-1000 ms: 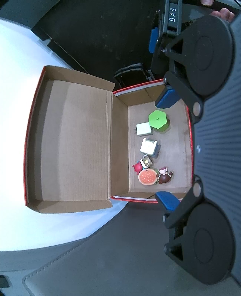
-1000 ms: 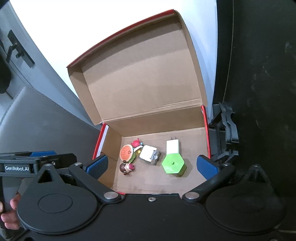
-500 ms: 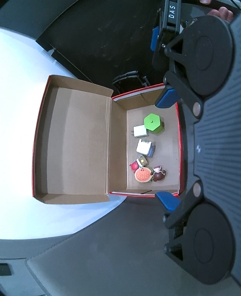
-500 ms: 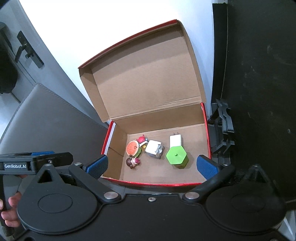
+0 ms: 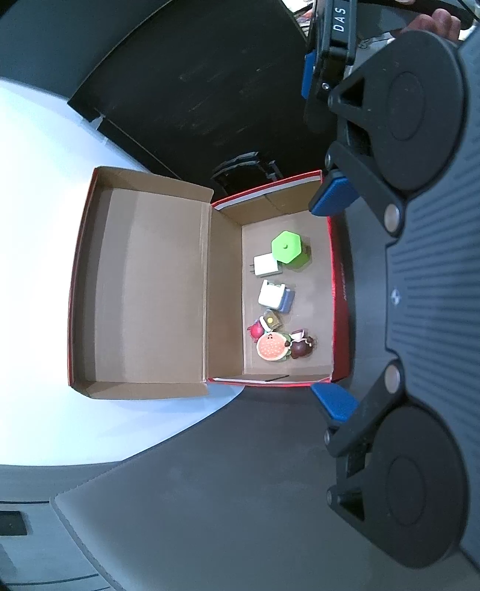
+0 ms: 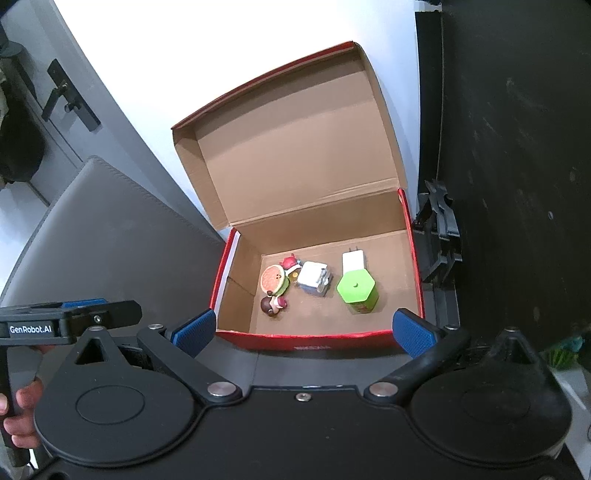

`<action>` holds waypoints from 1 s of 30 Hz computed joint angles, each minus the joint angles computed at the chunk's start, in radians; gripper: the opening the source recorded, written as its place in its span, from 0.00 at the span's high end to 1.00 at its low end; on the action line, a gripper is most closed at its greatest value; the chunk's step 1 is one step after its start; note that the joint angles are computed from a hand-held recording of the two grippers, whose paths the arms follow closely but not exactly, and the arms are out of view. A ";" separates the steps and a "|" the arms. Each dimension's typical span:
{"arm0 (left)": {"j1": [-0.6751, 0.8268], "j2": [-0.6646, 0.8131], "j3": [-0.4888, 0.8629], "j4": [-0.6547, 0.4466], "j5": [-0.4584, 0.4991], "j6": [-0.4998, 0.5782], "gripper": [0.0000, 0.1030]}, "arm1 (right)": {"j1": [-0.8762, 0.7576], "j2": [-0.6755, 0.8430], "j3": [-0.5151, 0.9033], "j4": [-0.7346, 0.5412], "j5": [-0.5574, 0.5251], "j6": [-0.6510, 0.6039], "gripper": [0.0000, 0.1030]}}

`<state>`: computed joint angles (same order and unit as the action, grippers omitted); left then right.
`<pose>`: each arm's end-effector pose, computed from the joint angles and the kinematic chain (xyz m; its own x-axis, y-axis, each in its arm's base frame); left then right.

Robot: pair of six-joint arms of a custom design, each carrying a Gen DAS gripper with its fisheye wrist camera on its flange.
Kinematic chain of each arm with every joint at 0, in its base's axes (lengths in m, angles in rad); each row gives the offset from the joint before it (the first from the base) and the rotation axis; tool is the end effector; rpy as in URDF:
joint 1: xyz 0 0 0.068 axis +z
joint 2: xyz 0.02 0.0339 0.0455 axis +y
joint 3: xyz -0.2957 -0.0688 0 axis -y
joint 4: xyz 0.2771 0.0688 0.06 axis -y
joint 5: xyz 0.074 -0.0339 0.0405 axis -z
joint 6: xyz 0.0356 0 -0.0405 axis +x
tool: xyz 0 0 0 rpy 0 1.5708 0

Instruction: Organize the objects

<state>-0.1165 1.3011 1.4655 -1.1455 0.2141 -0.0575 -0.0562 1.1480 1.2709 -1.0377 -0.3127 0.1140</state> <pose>0.2626 -0.0383 0.4126 -0.8374 0.0415 -0.5450 0.1831 0.9608 -0.2083 0.2324 -0.0021 0.3912 -0.8013 0.1535 -0.5783 -0.0430 0.9492 0.3116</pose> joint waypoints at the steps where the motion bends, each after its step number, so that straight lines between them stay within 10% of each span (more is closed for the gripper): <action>1: 0.001 -0.009 -0.005 -0.004 0.003 0.003 0.07 | 0.000 -0.009 -0.002 -0.004 -0.002 0.002 0.00; 30: 0.070 -0.227 -0.128 -0.109 0.032 0.093 0.07 | 0.153 -0.181 -0.056 -0.110 0.095 0.102 0.00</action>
